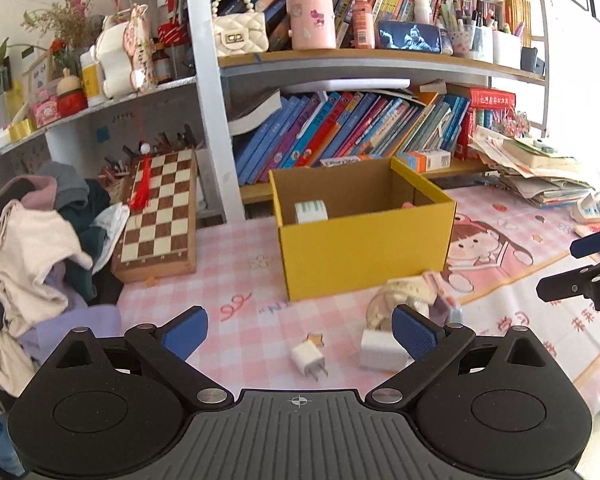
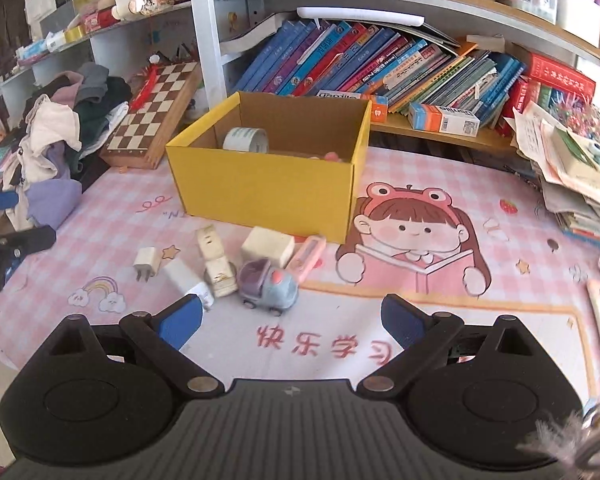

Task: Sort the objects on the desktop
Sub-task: 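Move both grippers back toward the remaining objects on the desk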

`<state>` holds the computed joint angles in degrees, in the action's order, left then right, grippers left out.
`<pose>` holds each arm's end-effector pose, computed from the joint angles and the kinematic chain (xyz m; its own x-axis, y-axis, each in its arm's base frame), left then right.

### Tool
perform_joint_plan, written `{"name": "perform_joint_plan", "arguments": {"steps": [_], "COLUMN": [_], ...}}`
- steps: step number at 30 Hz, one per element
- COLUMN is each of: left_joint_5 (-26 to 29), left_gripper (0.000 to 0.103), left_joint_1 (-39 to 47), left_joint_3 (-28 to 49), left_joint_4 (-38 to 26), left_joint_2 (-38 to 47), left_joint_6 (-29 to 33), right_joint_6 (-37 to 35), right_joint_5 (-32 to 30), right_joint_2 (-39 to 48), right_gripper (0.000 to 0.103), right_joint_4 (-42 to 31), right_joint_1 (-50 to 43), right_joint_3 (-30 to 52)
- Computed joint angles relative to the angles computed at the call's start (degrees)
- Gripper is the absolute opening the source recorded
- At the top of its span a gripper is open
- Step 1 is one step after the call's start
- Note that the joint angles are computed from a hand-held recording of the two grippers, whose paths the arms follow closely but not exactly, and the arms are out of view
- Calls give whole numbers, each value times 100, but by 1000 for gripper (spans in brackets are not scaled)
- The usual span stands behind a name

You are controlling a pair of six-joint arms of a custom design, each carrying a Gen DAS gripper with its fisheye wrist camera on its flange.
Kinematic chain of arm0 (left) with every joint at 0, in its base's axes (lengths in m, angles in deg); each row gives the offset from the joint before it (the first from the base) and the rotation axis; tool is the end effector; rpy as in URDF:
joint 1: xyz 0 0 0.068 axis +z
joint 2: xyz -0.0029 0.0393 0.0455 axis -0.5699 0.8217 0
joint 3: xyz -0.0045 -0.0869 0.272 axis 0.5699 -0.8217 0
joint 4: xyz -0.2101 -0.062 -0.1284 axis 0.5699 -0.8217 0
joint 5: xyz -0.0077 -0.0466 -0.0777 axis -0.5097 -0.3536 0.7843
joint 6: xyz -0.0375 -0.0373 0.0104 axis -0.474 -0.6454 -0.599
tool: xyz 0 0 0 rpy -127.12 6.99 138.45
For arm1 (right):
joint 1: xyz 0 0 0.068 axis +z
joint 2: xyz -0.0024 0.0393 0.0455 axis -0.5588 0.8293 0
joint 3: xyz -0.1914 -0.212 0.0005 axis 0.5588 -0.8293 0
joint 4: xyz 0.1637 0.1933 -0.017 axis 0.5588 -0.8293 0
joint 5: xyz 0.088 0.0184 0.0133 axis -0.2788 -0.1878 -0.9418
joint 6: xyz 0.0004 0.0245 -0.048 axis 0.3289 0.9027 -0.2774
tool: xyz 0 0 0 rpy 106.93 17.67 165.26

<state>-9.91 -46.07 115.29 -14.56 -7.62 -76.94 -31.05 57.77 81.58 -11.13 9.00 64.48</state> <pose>0.2381 -0.0510 0.2112 -0.4823 0.2759 -0.8314 0.3603 0.9276 0.0988 0.2140 0.1801 0.2208 -0.6838 -0.0263 -0.7292 -0.1121 0.9913 0.0694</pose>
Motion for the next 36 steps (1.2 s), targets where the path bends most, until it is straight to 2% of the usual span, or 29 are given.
{"name": "perform_joint_plan", "arguments": {"steps": [10, 17, 19, 20, 24, 36], "left_joint_5": [269, -120, -117, -117, -108, -293], "left_gripper": [100, 100, 100, 100, 100, 100], "left_joint_1": [375, 95, 16, -21, -142, -474], "left_joint_3": [-605, -1069, -1097, -1103, -1061, -783], "left_joint_4": [-94, 352, 401, 426, 505, 766], "left_joint_2": [-294, -509, -466, -431, -167, 528], "left_joint_6": [85, 206, 208, 204, 198, -125], "right_joint_6": [901, 1423, 1487, 1494, 1494, 845], "right_joint_5": [489, 701, 770, 784, 781, 184], "right_joint_2": [496, 916, 959, 983, 1082, 1319], "right_gripper": [96, 94, 88, 81, 69, 69], "right_joint_4": [119, 160, 170, 176, 194, 357], "right_joint_1": [718, 1014, 1051, 1060, 1051, 546], "right_joint_3": [-74, 70, 85, 96, 146, 304]}}
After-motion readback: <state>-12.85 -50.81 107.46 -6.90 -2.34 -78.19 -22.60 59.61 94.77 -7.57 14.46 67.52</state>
